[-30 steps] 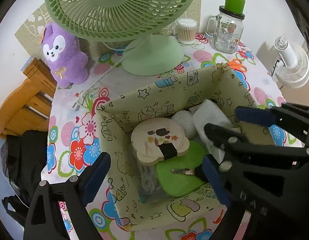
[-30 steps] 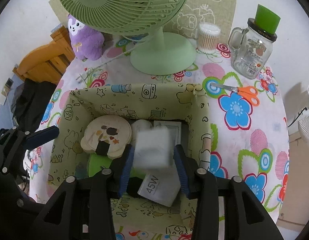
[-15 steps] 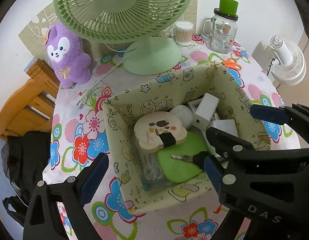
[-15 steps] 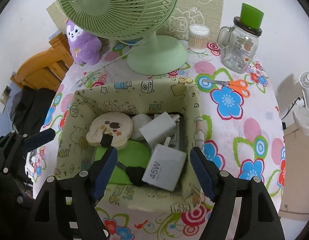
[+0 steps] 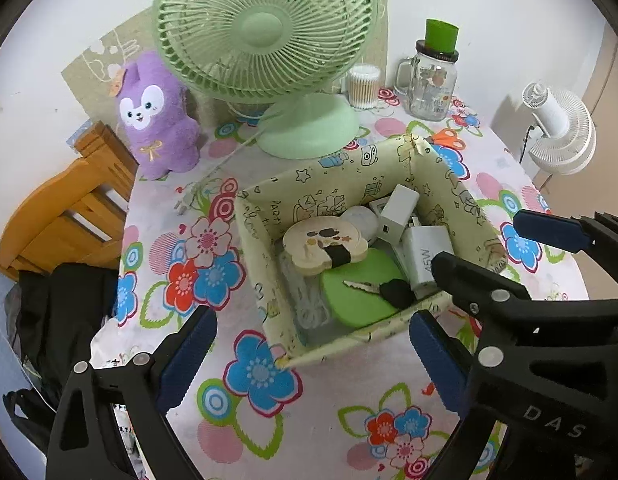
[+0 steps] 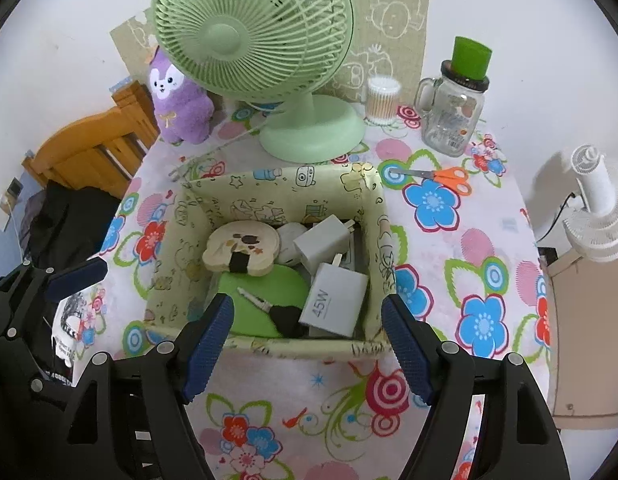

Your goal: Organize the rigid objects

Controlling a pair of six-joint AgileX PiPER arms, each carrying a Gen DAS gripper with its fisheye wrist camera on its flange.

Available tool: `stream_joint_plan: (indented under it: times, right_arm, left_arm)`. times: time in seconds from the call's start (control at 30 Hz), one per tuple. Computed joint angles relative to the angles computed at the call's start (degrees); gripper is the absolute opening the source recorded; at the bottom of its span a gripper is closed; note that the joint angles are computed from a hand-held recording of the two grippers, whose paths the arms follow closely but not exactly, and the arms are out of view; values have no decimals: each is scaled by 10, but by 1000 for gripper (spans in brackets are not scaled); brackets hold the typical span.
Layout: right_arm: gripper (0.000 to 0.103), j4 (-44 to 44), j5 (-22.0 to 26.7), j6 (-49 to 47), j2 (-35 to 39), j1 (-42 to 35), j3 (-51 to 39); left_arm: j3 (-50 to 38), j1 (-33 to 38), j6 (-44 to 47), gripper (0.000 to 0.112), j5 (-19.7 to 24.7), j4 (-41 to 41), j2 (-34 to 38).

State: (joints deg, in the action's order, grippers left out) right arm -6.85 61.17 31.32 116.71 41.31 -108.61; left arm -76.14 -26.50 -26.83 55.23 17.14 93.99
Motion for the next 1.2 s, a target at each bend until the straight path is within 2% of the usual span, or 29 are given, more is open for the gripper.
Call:
stream_joint_plan:
  times: [0.4,0.47,0.77,0.83,1.0,1.2]
  right_arm:
    - [80,-74,20,96,-67,56,44]
    - [83,-89,25,116,-76,68,50]
    - [86,-152,56,199,-120,118,76]
    - [88,-166,64,215,-131,127,82]
    - [90,-191,86,228,-149,140,83]
    - [90,-210,86,241,-188,147,113]
  left_arm:
    - [54,-4,18,99,11,-11,-92]
    - [64,-5,21,99,14,-12,-108]
    - [99,-16,30,99,21,-12,-173]
    - [105,-15,38,103,17,-19,-186]
    - [105,-28,17,103,25,-7,-207]
    - [95,-55,-28,103,44,22,-224]
